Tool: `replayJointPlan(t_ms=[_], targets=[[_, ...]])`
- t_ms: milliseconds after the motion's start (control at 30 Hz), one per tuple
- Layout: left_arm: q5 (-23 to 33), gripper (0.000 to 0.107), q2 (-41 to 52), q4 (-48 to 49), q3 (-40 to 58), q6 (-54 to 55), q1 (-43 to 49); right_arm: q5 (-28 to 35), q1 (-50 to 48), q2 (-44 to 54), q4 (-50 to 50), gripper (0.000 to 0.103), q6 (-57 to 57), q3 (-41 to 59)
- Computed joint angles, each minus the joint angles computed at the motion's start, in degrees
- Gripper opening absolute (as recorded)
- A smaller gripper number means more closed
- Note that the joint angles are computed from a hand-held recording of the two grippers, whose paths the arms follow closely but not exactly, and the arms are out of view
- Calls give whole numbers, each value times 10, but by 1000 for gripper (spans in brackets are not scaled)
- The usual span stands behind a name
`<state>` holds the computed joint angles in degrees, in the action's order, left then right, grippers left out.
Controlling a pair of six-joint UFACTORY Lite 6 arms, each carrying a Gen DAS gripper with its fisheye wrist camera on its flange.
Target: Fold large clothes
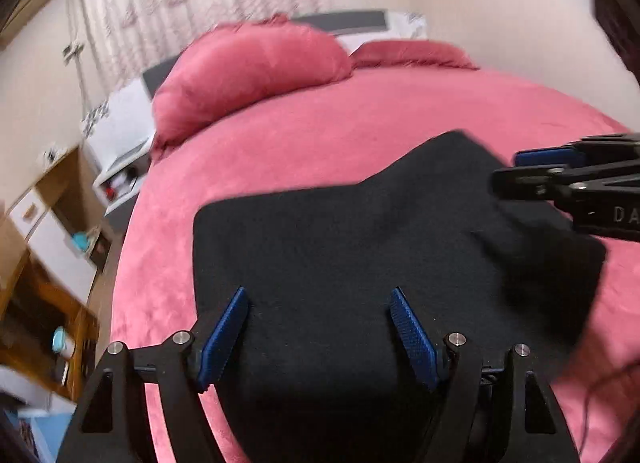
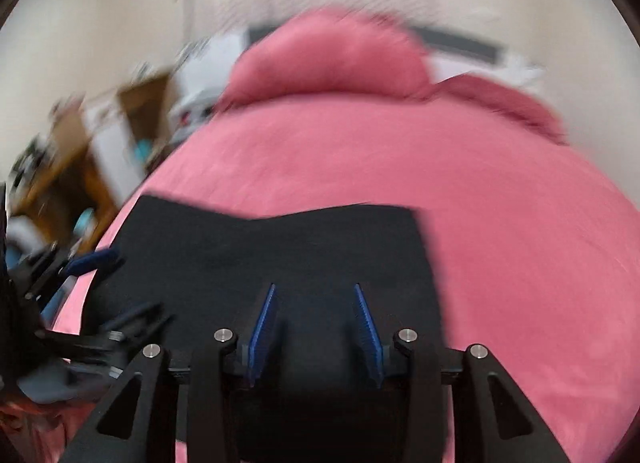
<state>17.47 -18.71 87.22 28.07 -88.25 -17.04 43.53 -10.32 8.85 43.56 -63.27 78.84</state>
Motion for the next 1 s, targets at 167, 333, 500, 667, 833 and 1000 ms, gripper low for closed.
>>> replayJointPlan(t_ms=[167,333,500,667,833,1000], targets=[[33,75,62,252,-24,-265,-4,22,96,192,-109,40,150,185],[37,77,200,507,44,-490,70,-8,157,350,-201,40,271,368],[57,78,220,627,46,-599,95,-53,172,397,-213,42,290,408],[-2,78,116,639,-5,-582,105,6,97,305,-53,42,201,324],[-13,97,-121,367,-118,-358,68,46,-37,31,85,43,2,24],[-19,103,-68,321,-137,-329,72,1,-157,-63,82,49,-105,-173]])
